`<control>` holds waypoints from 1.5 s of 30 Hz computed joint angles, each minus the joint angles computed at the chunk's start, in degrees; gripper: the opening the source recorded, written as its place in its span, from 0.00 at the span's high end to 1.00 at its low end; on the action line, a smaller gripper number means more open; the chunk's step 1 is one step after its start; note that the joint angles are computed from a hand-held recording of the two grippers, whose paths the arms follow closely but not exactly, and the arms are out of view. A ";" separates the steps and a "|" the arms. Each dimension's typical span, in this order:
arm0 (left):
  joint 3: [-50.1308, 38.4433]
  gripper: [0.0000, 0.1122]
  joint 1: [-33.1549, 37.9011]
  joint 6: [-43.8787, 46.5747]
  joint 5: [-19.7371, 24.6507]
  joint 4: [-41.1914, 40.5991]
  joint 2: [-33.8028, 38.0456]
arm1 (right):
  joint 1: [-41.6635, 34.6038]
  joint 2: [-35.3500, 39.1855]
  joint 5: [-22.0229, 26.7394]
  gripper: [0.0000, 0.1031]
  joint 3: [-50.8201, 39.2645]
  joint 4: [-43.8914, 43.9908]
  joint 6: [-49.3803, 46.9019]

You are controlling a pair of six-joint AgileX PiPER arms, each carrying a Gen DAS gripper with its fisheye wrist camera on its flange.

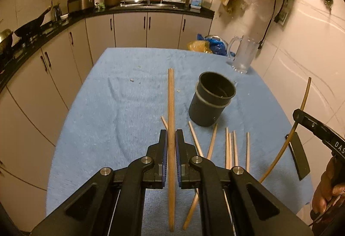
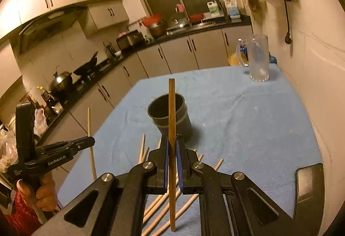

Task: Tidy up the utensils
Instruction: 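Lift the held chopsticks upright with both grippers and lower them into the grey cup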

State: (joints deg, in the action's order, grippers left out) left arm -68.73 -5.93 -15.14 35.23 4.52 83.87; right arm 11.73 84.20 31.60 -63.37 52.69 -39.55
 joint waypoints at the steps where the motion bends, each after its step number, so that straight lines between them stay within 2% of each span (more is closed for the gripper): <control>1: -0.26 0.94 -0.13 -0.23 0.35 0.38 -0.36 | -0.12 -0.16 0.08 0.93 -0.08 0.31 -0.38; 12: -2.92 0.94 -0.90 -2.08 0.80 2.91 -0.17 | -0.35 -2.26 0.04 0.93 -0.90 1.64 -1.23; 18: -7.61 0.94 -1.52 -2.88 2.27 4.54 0.89 | -1.20 -1.47 0.55 0.93 -3.38 3.59 -1.65; 28: -25.88 0.94 -1.26 0.43 8.51 3.21 6.18 | -0.83 4.15 0.30 0.93 -14.47 2.39 4.63; 39: -47.94 0.94 -2.23 3.94 14.98 -1.42 17.33 | 0.12 14.22 -2.31 0.93 -31.48 -6.44 20.31; 45: -52.89 0.94 -2.25 5.23 15.76 -4.48 23.30 | 0.40 20.44 -3.04 0.93 -38.36 -11.48 27.15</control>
State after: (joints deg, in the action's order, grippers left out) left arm -121.61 -8.18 -9.91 50.99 0.03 107.17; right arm 12.13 104.65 28.56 -101.73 41.21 -12.40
